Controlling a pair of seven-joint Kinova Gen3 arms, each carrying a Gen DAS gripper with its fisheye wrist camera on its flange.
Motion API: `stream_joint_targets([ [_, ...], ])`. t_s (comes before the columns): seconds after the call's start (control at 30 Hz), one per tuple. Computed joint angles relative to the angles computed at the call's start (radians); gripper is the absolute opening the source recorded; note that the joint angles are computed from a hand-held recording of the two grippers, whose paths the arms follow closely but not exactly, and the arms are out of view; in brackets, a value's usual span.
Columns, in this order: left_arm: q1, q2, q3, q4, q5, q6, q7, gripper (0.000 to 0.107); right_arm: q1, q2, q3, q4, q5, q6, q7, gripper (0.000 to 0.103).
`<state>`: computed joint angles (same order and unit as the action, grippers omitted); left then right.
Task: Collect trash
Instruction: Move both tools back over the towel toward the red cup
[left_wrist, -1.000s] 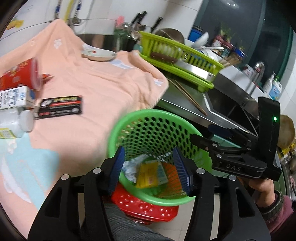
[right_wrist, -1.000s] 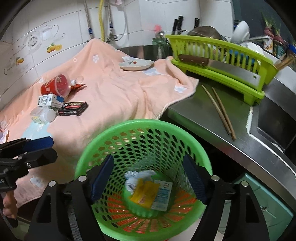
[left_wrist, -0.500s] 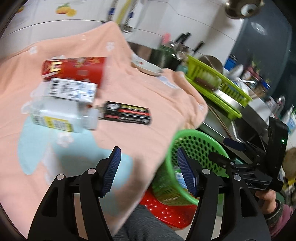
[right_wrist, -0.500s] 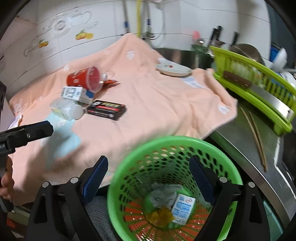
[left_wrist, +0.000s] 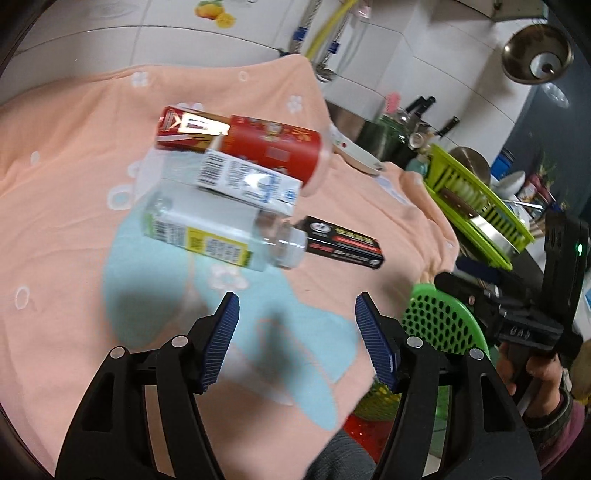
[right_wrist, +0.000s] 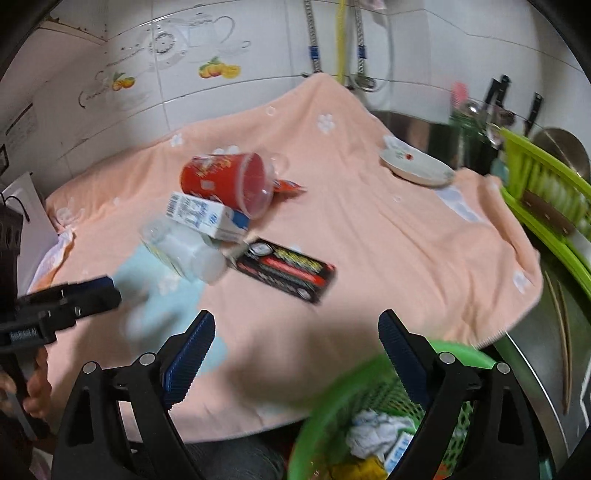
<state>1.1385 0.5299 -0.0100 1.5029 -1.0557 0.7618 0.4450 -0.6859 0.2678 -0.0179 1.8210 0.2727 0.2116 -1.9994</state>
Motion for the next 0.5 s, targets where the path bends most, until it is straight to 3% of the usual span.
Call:
stream_joint_targets([
  [0.33, -0.019, -0.047, 0.007, 0.101, -0.049, 0.006, 0.116, 0.065, 0.127, 0.147, -0.183, -0.263, -0.162, 0.087, 0.232, 0.087],
  [0.5, -0.037, -0.063, 0.026, 0.137, -0.074, 0.018, 0.164, 0.066, 0.121, 0.227, -0.188, -0.387, -0.226, 0.126, 0.307, 0.086],
])
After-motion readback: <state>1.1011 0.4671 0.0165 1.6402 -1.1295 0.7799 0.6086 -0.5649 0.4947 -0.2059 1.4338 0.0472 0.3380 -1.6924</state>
